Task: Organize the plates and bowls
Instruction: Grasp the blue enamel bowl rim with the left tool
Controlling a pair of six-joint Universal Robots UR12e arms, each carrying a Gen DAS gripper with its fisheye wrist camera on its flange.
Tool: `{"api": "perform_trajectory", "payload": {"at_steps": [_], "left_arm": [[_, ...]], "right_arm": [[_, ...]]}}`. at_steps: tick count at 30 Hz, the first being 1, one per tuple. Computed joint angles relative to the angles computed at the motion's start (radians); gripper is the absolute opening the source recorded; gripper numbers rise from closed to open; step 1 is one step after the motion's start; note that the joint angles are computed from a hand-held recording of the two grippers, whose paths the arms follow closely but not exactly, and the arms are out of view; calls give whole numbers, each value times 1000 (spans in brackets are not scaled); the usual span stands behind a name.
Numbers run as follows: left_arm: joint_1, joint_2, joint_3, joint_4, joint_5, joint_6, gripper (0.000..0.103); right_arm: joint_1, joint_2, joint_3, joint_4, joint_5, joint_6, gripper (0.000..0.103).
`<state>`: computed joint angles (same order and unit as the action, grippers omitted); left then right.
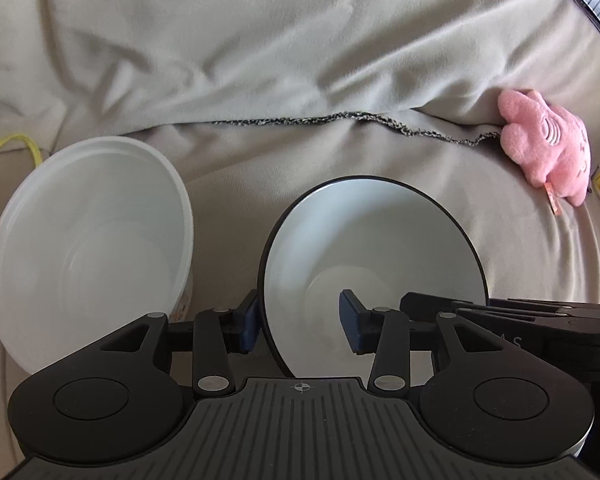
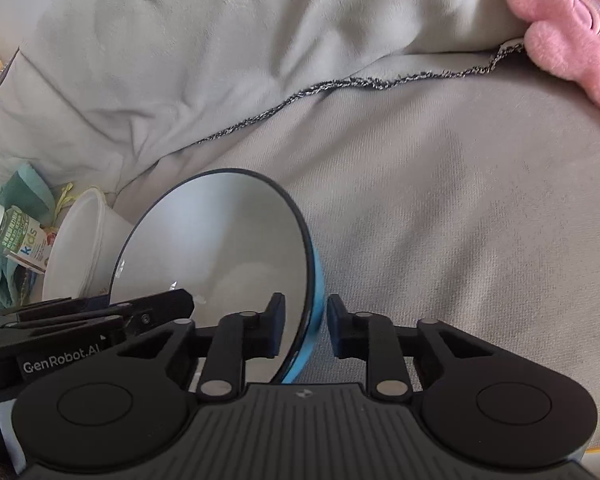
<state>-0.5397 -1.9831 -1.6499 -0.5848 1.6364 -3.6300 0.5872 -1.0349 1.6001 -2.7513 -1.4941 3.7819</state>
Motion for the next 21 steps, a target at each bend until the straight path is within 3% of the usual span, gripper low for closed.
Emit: {"api": "perform_trajectory", "payload": {"at_steps": [5,10,13,21], "left_arm": [[-6,-27,34,-17,-65,-10,48],[-25,-68,81,-11,-103,28,47],[-38,-89,123,-73,-74,63,47],[-33,-105,167,-219,-107,77,39]], "right_arm": [[4,-34,41,-18,-74,-27,19],[-19,-68,117,-51,-82,5,19],[-32,-69,142,-83,-61,35,18],[-40,-58,139,-77,-17,59,18]]}}
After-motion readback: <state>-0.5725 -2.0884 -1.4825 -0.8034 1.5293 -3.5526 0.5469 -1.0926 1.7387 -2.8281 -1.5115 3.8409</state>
